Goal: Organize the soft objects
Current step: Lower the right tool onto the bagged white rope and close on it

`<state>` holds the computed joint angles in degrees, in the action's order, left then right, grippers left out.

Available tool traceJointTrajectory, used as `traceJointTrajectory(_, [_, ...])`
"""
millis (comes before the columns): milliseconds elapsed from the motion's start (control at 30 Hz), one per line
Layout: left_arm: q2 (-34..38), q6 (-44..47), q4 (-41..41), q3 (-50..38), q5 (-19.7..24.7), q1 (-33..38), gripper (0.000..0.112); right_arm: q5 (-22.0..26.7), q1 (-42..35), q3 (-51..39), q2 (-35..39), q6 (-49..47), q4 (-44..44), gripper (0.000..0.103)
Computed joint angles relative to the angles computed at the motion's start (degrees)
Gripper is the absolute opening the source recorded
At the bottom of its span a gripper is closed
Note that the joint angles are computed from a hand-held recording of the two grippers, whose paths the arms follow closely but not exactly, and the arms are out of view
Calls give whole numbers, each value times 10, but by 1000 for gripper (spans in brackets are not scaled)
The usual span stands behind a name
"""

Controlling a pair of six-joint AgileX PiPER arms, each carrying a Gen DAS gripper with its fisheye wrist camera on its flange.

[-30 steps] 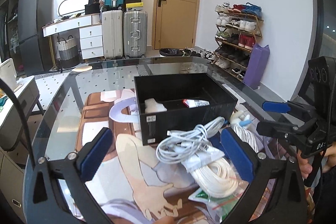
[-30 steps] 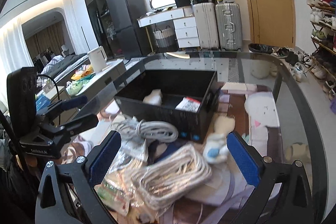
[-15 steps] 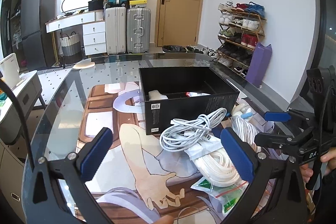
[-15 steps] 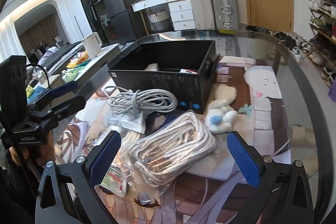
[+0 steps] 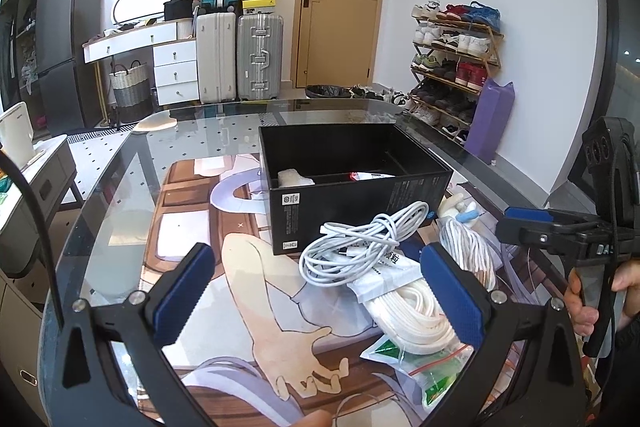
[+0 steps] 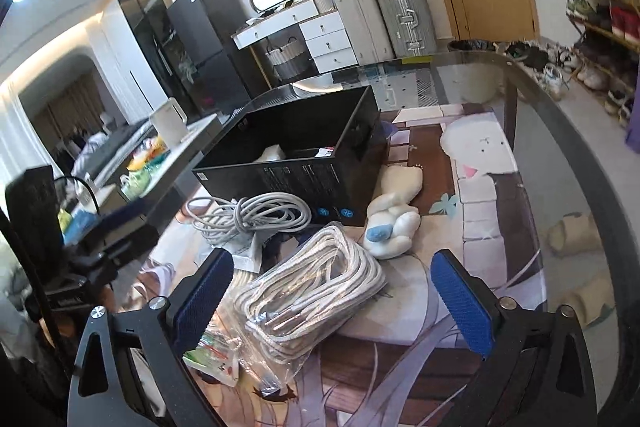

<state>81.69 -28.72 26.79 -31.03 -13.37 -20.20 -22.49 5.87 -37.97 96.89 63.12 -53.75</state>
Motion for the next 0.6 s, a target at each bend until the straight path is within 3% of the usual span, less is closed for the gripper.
traceJointTrajectory(100, [0, 9, -10, 0, 1, -1, 103, 20, 11, -16, 11, 53, -45, 70])
traceJointTrajectory(200, [-1, 9, -10, 0, 1, -1, 103, 54, 27, -31, 26, 79, -47, 70])
traceJointTrajectory(433, [-1, 4, -2, -1, 3, 0, 103, 54, 41, -35, 40, 62, -27, 71])
traceJointTrajectory(600, [-2, 4, 1, 0, 3, -1, 103, 48, 38, -39, 45, 108, -65, 78])
